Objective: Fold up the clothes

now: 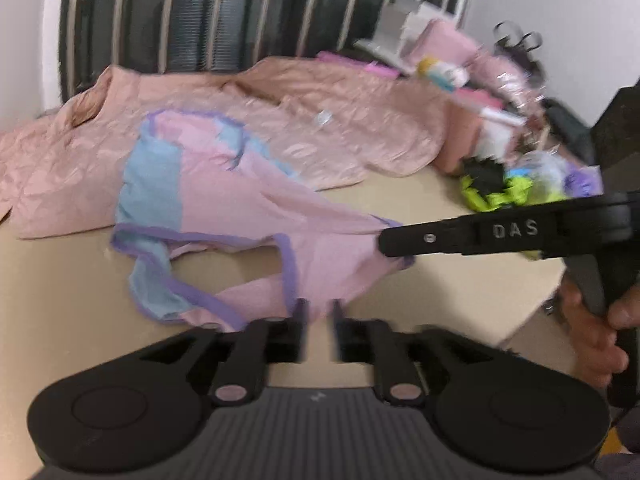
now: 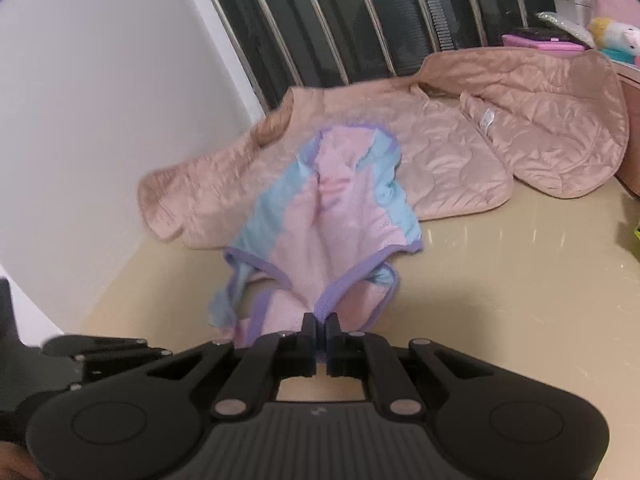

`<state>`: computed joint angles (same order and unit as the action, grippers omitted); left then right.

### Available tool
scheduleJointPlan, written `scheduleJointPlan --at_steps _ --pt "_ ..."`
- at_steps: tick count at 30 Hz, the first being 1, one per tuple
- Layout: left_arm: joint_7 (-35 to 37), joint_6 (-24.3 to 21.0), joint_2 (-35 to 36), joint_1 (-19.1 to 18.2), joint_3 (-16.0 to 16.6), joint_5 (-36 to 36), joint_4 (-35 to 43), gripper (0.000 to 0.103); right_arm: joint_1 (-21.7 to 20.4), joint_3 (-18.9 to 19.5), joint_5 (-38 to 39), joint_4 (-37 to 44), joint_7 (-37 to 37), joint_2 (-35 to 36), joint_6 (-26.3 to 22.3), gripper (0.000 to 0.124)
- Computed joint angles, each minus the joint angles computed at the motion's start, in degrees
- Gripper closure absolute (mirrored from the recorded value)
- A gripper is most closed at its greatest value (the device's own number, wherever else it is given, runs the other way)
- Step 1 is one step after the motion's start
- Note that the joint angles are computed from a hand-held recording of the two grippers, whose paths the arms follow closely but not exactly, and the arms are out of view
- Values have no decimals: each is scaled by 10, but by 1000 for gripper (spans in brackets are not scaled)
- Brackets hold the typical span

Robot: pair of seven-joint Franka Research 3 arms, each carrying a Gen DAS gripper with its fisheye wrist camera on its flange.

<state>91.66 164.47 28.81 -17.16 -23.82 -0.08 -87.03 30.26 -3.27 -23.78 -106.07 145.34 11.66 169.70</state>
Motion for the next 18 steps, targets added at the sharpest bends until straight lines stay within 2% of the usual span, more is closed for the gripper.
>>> scheduleJointPlan --at_steps 1,2,5,6,7,10,11,12,14,18 --pt "-19 0 2 -8 9 22 2 33 0 1 2 -6 -2 -7 2 120" --pt "-28 1 2 -27 31 28 4 32 0 2 0 -12 -2 -13 2 120" --pt "-76 -1 7 -64 72 76 11 36 1 2 -23 -17 13 -23 -12 120" --pt "-88 -1 10 -67 75 91 14 37 -1 4 -28 -20 19 -26 -17 120" --pt "-72 4 14 -53 58 82 13 39 -4 8 -31 -23 22 -29 -19 120" --pt "-22 16 26 -9 4 53 12 60 -16 21 -29 -36 19 -40 -15 120" --pt "-3 17 30 5 -15 41 12 87 -19 25 -29 -41 20 -44 -14 120" --pt "25 6 36 27 -44 21 14 101 -24 28 -27 -46 17 -48 -12 120" --pt "82 -6 43 75 -104 -38 9 101 -31 35 -21 -55 17 -55 -3 120" --pt "119 17 48 89 -122 -91 20 102 -37 31 -46 -54 41 -58 19 120"
